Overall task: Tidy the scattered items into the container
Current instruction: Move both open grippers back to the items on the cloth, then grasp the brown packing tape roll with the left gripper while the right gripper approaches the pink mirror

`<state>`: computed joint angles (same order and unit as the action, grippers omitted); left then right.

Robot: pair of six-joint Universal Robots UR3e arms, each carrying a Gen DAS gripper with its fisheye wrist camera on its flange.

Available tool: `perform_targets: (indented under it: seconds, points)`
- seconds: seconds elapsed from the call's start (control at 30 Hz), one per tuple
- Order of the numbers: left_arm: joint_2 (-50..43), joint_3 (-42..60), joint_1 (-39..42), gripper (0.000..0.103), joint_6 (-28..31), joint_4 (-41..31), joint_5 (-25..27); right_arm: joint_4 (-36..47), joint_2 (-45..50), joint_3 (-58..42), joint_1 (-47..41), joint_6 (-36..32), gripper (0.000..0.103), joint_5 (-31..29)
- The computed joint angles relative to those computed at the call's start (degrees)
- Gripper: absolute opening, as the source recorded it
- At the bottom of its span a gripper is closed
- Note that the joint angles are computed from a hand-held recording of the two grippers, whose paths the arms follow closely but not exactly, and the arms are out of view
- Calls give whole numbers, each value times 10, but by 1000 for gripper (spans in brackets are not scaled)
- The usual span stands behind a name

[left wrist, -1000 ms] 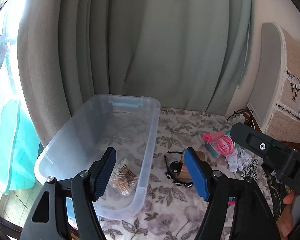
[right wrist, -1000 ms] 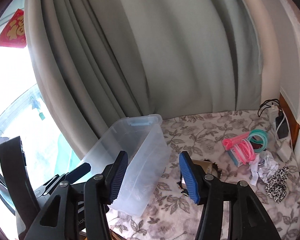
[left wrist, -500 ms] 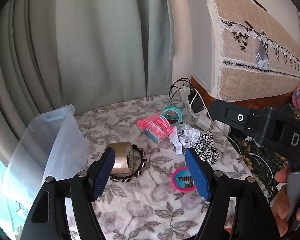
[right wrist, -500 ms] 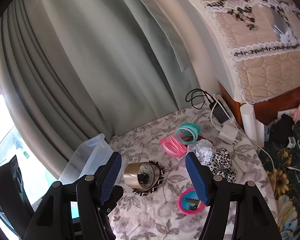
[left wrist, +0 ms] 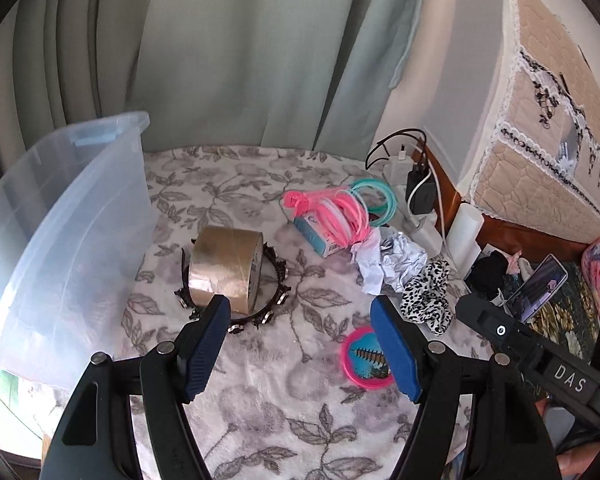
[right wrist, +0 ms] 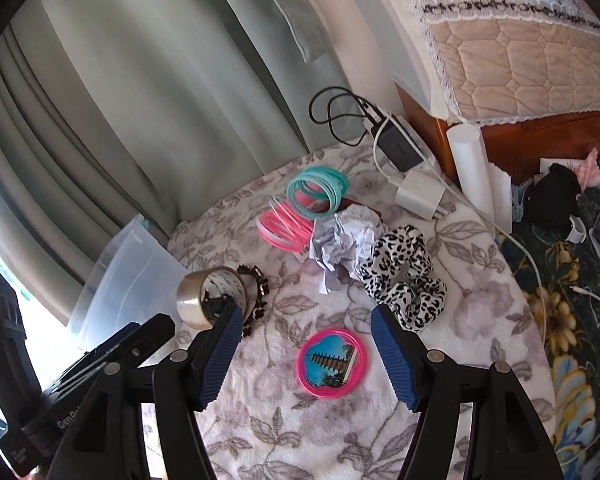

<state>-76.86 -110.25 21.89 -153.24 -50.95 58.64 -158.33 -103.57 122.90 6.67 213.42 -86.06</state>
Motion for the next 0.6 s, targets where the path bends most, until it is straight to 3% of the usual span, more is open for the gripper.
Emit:
perform_targets:
  seconds: [0.4, 0.6]
  points:
    - [-95, -25, -44, 73, -23, 101, 88, -14, 80, 22, -13, 3, 70, 39]
    - [-133, -10, -51, 73, -30, 154, 117, -25, 120, 16, 4, 0, 85, 53]
